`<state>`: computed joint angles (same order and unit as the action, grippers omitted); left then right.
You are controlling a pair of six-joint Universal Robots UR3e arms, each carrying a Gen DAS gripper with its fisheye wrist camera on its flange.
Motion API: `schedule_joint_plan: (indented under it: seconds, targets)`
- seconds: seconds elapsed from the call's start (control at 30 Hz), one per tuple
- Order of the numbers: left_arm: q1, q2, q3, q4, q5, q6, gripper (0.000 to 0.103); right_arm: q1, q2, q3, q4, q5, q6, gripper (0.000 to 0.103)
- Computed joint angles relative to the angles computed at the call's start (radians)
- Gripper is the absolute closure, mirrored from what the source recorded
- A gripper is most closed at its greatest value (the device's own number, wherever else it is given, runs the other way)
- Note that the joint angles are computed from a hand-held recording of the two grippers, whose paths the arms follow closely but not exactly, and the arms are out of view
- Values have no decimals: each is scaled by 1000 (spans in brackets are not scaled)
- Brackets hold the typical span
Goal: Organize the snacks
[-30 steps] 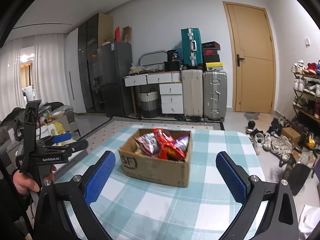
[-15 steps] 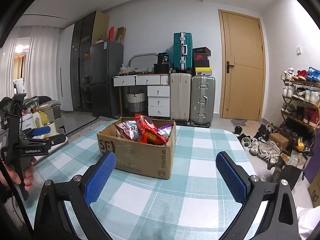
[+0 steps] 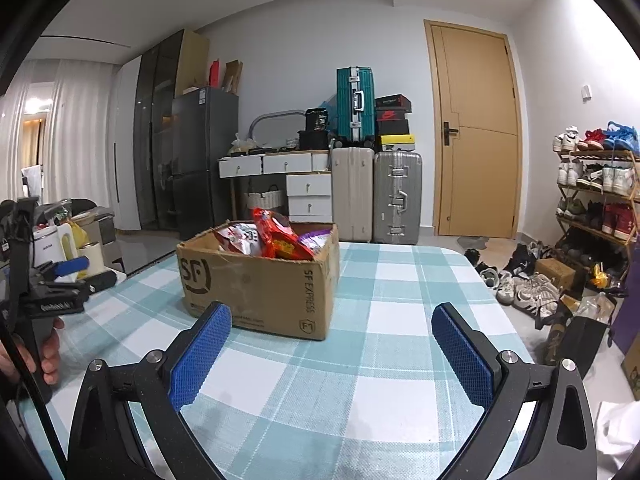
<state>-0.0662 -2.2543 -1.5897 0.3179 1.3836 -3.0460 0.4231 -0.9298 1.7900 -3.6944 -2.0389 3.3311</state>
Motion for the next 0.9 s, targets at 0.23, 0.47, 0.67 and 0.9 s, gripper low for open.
schedule_joint_plan:
  seconds: [0.23,0.47,0.67,0.9]
  targets:
    - [-8,-8,31,-43,30,-6,1,5,14,-21,14,-4,-14,1]
    - [-6,-7,-32,95,34,-14,1,0,9,-12,12,-2,-13,1]
    - [1,-2,-41,103,19,-15,1,5,-1,-4,13,-1,-15,1]
    - [0,1,-44,104,21,-17,1,4,-2,-2,13,-1,-15,1]
